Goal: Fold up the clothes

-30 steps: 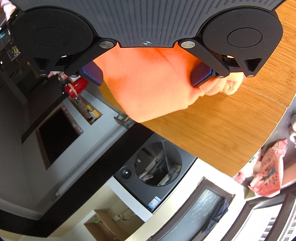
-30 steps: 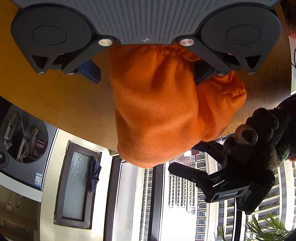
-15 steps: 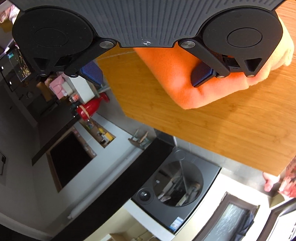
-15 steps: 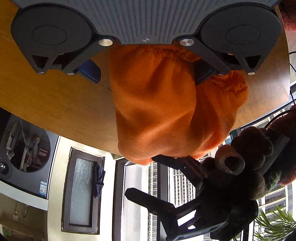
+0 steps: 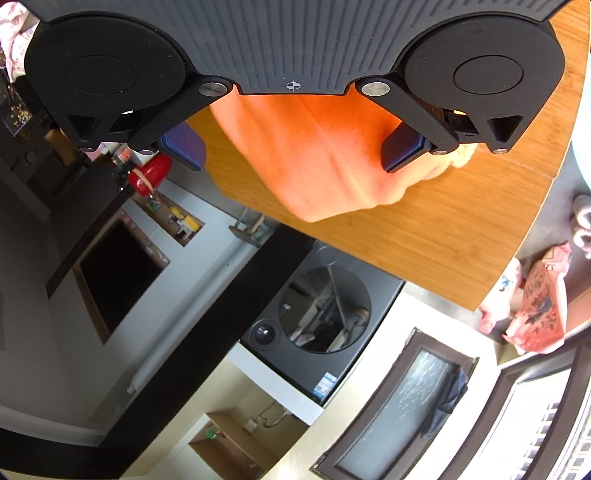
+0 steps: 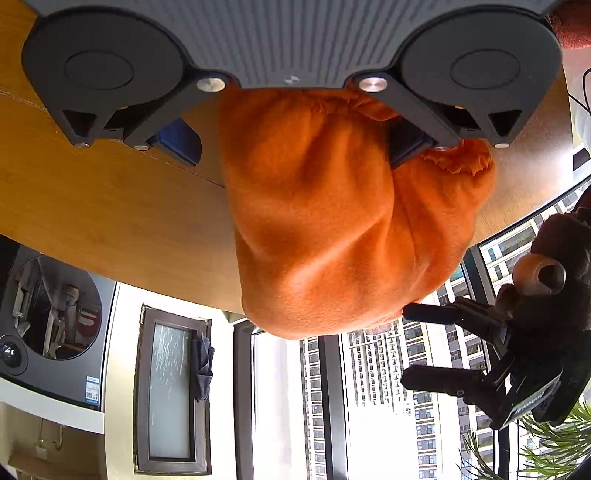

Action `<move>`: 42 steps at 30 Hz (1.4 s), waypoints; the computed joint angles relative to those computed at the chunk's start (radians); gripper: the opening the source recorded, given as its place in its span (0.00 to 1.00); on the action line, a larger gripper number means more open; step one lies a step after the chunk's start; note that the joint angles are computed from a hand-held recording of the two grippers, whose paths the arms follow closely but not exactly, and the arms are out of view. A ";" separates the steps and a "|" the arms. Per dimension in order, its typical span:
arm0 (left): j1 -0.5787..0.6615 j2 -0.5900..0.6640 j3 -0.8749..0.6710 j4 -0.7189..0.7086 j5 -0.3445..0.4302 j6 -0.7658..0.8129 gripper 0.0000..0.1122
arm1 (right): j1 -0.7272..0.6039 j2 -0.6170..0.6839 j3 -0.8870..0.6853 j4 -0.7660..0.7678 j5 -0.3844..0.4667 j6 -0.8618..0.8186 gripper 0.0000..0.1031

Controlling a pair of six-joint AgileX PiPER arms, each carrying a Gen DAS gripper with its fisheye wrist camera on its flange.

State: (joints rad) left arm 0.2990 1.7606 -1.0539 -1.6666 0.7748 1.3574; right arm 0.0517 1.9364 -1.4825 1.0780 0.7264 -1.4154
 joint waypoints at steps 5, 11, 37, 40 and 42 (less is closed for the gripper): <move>0.012 0.086 -0.023 -0.017 0.037 0.004 0.92 | -0.010 -0.140 0.097 0.211 0.055 -0.230 1.00; 0.016 0.097 0.013 -0.066 0.042 0.070 0.92 | 0.131 -0.127 0.121 -0.015 -0.067 -0.193 1.00; -0.102 0.035 -0.004 0.204 -0.108 -0.178 0.79 | -0.066 0.137 -0.270 -0.071 0.252 0.340 0.88; -0.102 0.126 -0.151 0.262 -0.152 -0.256 0.79 | 0.005 0.194 -0.369 -0.097 0.152 0.341 0.88; -0.103 0.193 -0.262 0.323 -0.164 -0.337 0.79 | 0.040 0.255 -0.473 -0.141 0.113 0.382 0.88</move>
State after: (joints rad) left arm 0.1961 1.9535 -1.3160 -1.3438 0.6111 1.0205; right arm 0.0912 2.1914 -1.9550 0.9366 0.8389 -1.0336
